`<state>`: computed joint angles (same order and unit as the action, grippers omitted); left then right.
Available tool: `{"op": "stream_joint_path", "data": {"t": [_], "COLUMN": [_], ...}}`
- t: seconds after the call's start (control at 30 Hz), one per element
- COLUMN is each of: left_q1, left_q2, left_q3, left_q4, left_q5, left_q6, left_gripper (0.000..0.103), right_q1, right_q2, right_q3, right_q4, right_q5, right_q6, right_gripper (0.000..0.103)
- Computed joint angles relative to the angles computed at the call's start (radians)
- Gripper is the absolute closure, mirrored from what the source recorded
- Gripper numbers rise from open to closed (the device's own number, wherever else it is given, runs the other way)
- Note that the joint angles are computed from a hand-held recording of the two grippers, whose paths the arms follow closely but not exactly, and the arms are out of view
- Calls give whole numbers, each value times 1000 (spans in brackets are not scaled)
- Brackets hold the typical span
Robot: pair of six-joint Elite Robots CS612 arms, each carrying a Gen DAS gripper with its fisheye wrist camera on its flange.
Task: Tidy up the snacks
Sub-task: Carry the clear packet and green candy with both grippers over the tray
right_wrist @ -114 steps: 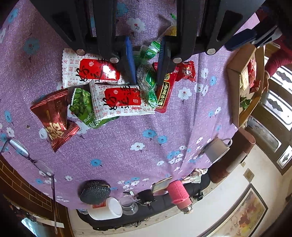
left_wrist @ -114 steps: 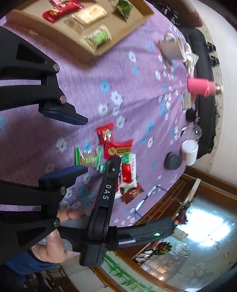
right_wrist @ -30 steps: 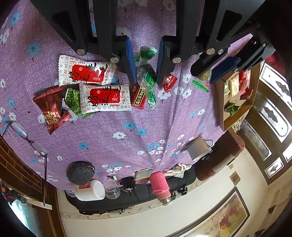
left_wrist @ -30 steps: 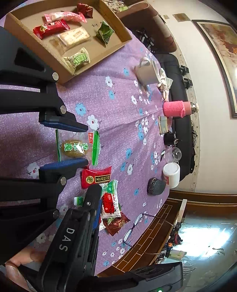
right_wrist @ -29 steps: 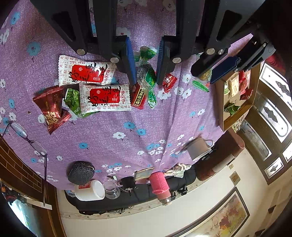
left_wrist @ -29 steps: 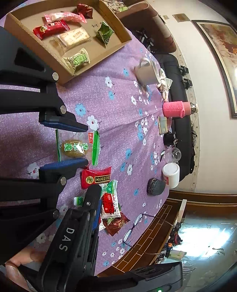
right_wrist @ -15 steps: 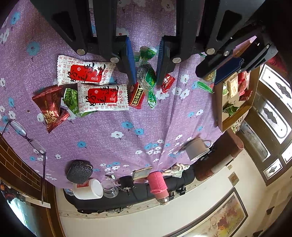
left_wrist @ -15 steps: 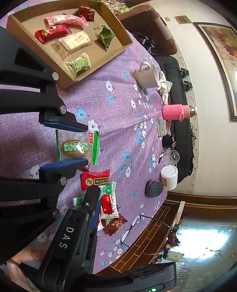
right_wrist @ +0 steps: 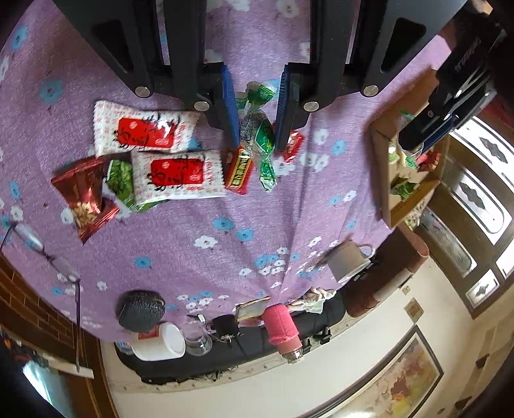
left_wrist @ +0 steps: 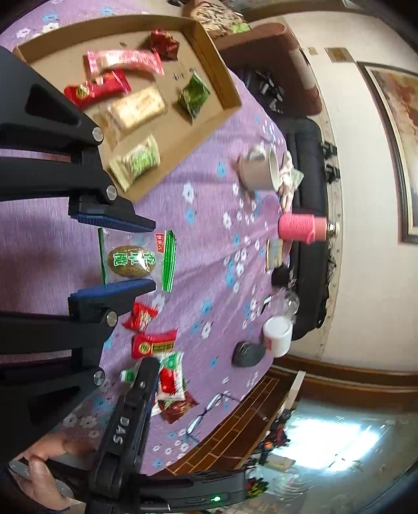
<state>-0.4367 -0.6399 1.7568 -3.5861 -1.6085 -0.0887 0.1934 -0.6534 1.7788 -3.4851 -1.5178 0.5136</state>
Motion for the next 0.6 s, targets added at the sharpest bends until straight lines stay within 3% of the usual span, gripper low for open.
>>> {"op": "stream_joint_path", "data": {"t": [0.23, 0.6], "left_q1": [49, 125], "left_q2": [-5, 10], "left_q3": [1, -19], "left_q4": [-7, 0], "left_q5": [7, 51], "left_q6": [-65, -174], "left_gripper": [74, 74], "right_q1": [20, 86], "right_q2": [-11, 13], "right_q3": [-17, -154], "right_q4": [23, 157], "right_q5": [67, 138], "right_q6": [0, -105], "right_gripper": [79, 79]}}
